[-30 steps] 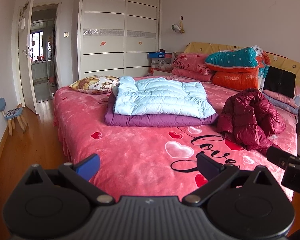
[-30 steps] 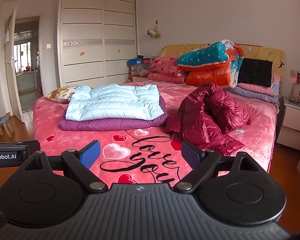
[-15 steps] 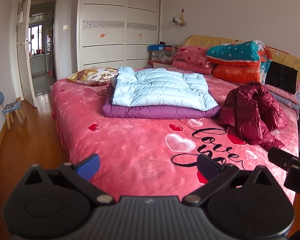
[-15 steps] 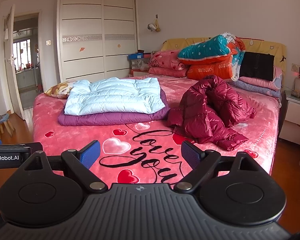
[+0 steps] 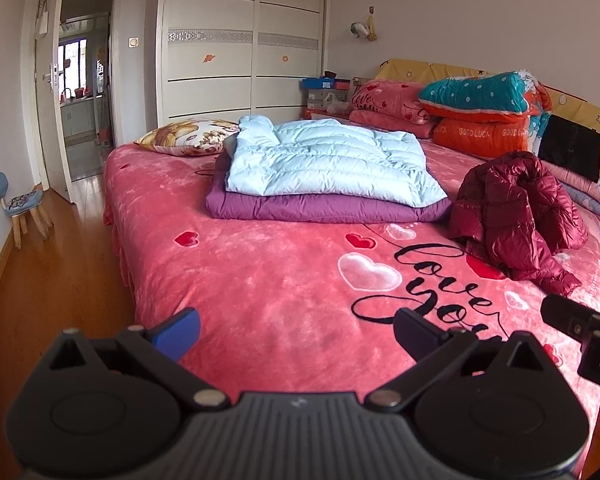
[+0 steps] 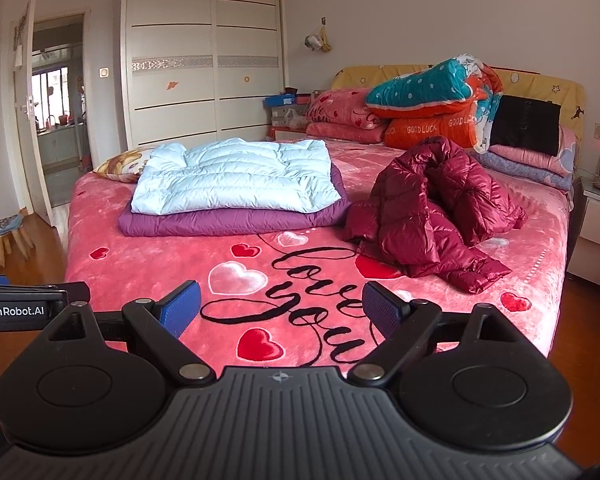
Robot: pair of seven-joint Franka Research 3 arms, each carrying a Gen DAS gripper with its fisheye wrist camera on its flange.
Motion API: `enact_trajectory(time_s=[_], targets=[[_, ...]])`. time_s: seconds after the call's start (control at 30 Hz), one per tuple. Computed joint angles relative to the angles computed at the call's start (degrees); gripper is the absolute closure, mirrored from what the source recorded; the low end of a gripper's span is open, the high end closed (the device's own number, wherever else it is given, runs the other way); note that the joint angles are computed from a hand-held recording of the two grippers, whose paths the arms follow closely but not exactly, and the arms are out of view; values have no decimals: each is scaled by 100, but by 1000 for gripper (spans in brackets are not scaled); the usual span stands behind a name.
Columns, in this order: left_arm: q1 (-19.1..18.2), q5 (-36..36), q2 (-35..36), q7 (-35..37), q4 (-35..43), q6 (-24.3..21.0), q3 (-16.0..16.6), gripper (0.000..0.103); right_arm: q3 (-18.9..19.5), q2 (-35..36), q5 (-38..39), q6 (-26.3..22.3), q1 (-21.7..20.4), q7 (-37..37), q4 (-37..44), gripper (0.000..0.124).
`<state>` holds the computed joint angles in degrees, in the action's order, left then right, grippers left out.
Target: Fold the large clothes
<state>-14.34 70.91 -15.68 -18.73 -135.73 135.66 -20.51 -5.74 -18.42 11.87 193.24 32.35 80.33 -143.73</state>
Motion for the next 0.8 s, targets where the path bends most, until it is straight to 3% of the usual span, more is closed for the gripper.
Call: enact_trajectory(time_s=[0.47,0.7,0.8], targets=[[26,66,354,-64,119,163,157,1,-670,351,-233,-84,591,200,227,21],[65,197,677,-69,324,521,268,1,-1287,527,-289,-163,1105,364,366,21],[54,292,936,-69,567,677,324,1,-1140,692,-99,-222,870,478,489,21]])
